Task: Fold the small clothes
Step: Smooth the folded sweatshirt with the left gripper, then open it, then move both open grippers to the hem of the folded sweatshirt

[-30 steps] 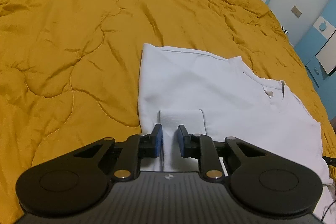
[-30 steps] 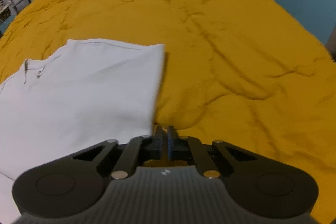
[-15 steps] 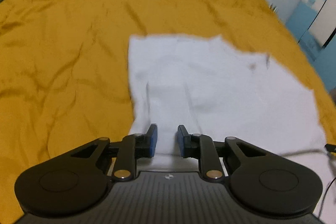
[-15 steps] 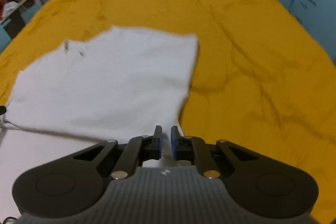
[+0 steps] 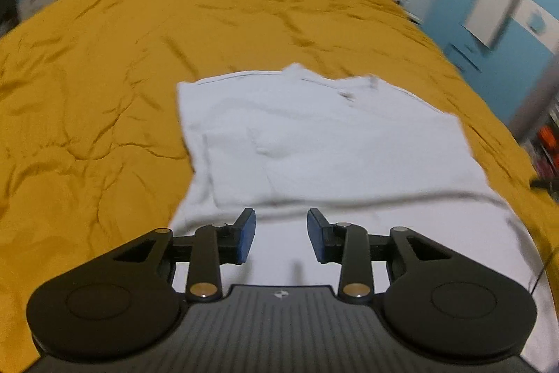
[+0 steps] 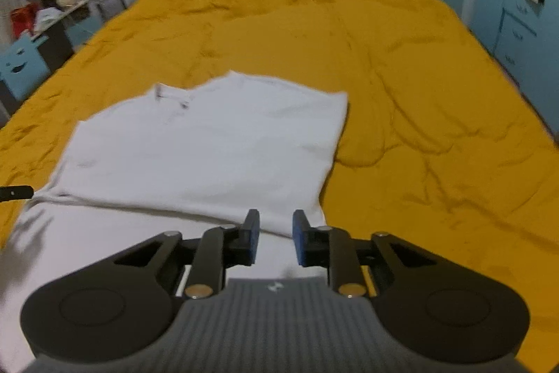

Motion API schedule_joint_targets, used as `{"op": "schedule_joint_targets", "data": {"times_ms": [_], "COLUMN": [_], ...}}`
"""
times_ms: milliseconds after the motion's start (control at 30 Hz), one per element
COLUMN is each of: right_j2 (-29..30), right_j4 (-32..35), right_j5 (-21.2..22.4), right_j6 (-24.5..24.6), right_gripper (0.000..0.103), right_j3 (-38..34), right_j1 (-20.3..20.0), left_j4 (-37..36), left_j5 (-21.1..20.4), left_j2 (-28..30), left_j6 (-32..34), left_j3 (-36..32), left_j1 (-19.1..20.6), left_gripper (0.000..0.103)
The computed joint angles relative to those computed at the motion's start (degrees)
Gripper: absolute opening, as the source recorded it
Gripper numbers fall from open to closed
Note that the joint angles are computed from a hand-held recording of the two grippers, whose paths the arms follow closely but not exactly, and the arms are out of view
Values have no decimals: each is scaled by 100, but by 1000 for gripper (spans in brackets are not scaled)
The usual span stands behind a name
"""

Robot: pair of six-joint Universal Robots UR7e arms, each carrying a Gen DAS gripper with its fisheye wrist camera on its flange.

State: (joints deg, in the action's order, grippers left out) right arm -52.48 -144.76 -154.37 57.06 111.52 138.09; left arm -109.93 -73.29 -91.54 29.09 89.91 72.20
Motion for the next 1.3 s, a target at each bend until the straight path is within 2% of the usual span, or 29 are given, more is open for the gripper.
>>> {"op": "schedule_joint_targets", "data": {"times_ms": [133,200,233,267,433,500,567,667,900,1000,1067,1133,1300], "right_j2": [-192,-247,-260,-278,-161,-53,30,130,547,706,790,828,871], "right_j4": [1030,1612,1857,2089,3157,3511,3525,3077,2924,3087,3183,3230,3277], "right_j5": [-156,-147,-107,-13,400,648,919,1249,1878,1967,1993,2018,1968], "right_j6": [485,760,867,982,1325,1407,1417,1232,714,569,523,489,621], "right_gripper": [24,25,29,35,46,46,46,47,56,58,63,64,66], "right_j3": [-176,-298,-357,-414,-757,-886,-886,-710,-693,-776,-815,-825,-841], "right_j1": [514,780,897,1020,1530,1684,1798,1929,2037,2033,2041,2042,2090], "left_j4": [457,689,829,981,1677,1888,2134,2661,3096,2957,2771,2376,1673], "left_j5": [-112,-197,-208,-184,13,70,129,163,958,1277,1456,1458,1463], "left_j2": [-514,-712,-827,-920,-1408,-1589,-1729,-1867,-2438,-2686,-2908,-3137,-3503], "left_j6": [329,526,666,789,1491,1810,2036,2389,3432,3847,4353,5002,5955], "left_j3": [80,76,89,88,167,236,299,326,881,1170,1396,1638,2071], "left_j1": [-180,-224,-252,-282,-438,-448,-444,-368,-461,-420,-420,-369,-281], "left_gripper": [42,46,49,51,57,59,62,65,68,69,69,69,71]}}
